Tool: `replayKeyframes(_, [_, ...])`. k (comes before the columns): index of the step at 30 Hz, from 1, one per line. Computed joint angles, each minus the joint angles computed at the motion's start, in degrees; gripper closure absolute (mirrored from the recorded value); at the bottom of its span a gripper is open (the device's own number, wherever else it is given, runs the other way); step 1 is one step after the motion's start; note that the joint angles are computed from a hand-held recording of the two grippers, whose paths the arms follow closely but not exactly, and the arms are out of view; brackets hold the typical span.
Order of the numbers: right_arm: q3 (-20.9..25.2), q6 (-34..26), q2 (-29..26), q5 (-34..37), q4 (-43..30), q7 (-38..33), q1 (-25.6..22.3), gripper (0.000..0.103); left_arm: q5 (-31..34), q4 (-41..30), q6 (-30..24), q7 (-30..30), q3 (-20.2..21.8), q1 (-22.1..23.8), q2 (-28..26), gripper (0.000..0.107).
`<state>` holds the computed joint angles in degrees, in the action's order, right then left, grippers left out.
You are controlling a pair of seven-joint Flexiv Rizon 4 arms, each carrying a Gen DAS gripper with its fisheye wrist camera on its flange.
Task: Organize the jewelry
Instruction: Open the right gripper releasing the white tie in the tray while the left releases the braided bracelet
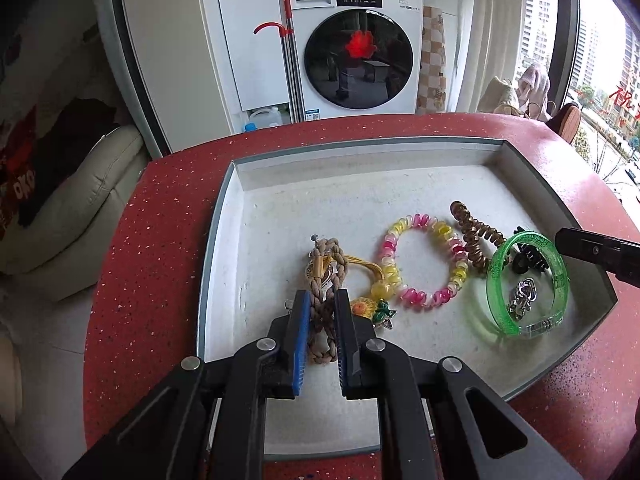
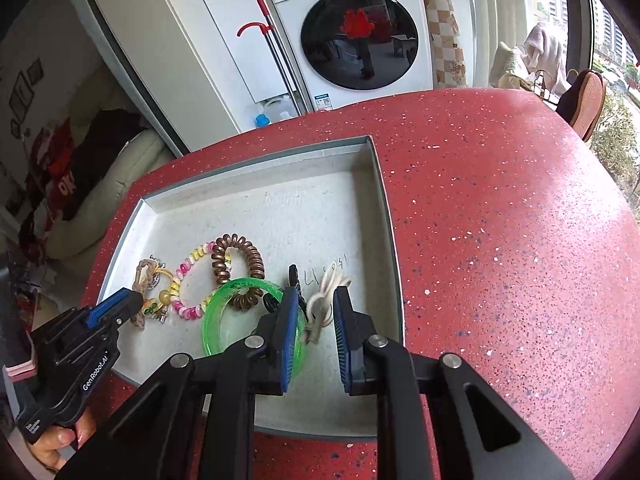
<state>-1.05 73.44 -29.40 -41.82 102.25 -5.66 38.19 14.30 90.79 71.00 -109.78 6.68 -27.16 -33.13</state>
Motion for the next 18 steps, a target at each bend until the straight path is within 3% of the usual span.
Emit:
replayKeyframes(6, [-0.39, 0.57, 0.07, -0.54, 0.18, 0.93, 0.57, 0.065, -0.50, 0.57, 0.06, -0.16, -0.25, 0.31, 0.43, 0.076])
replayKeyframes(18, [-1.20, 1.44, 2.21, -6.74, 1.68, 5.80, 1.75, 0.057, -3.53, 2.29, 0.27, -1.05, -2.01, 1.85, 1.85, 0.076])
